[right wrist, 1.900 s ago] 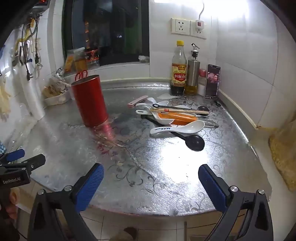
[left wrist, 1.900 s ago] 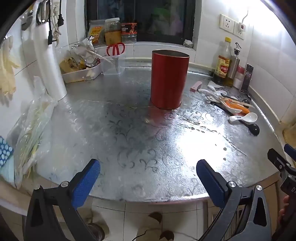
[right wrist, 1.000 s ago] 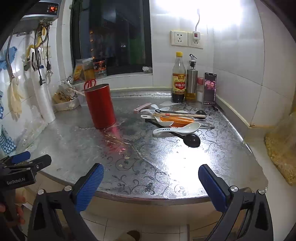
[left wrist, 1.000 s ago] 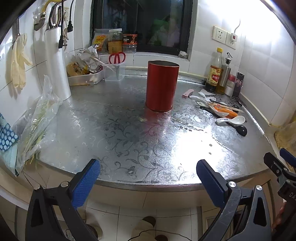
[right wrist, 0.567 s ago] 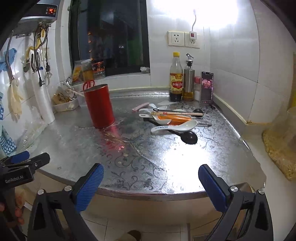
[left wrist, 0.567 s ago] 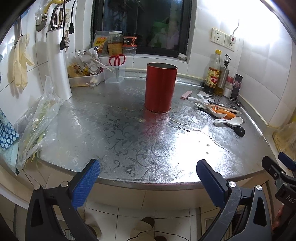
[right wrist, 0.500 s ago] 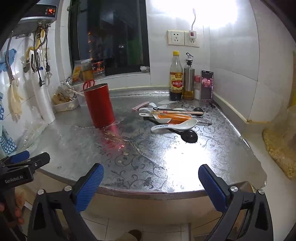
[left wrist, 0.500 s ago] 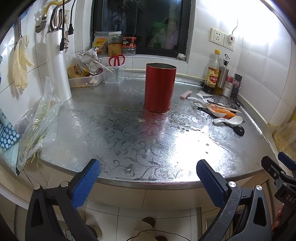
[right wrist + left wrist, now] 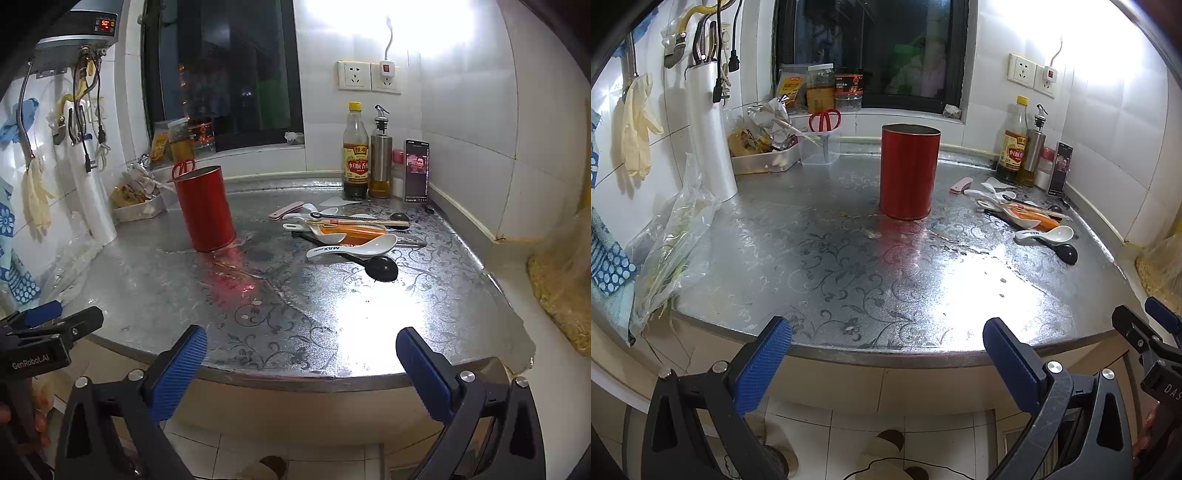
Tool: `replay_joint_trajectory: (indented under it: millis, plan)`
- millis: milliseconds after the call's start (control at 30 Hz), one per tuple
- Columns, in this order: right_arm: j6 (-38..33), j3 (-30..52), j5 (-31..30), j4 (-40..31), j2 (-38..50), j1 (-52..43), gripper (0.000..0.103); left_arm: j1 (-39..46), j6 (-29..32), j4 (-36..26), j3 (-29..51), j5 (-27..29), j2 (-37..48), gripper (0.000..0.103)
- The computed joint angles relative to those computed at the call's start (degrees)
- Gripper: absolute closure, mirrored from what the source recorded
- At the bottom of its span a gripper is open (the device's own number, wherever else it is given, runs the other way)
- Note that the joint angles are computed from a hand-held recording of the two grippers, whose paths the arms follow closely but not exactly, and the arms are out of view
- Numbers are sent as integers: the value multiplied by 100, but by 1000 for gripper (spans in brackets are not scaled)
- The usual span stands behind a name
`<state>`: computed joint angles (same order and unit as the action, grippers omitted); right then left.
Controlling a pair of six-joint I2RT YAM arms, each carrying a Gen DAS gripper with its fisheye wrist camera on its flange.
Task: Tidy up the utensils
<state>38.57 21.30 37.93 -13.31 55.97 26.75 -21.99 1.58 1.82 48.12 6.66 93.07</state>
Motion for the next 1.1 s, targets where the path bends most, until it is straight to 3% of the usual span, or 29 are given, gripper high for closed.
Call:
replay_joint_trajectory:
  millis: [1100]
  plan:
    - [-92,-147,-26,107,-199,-67,0,-37,-40,-53,14,-27,35,0]
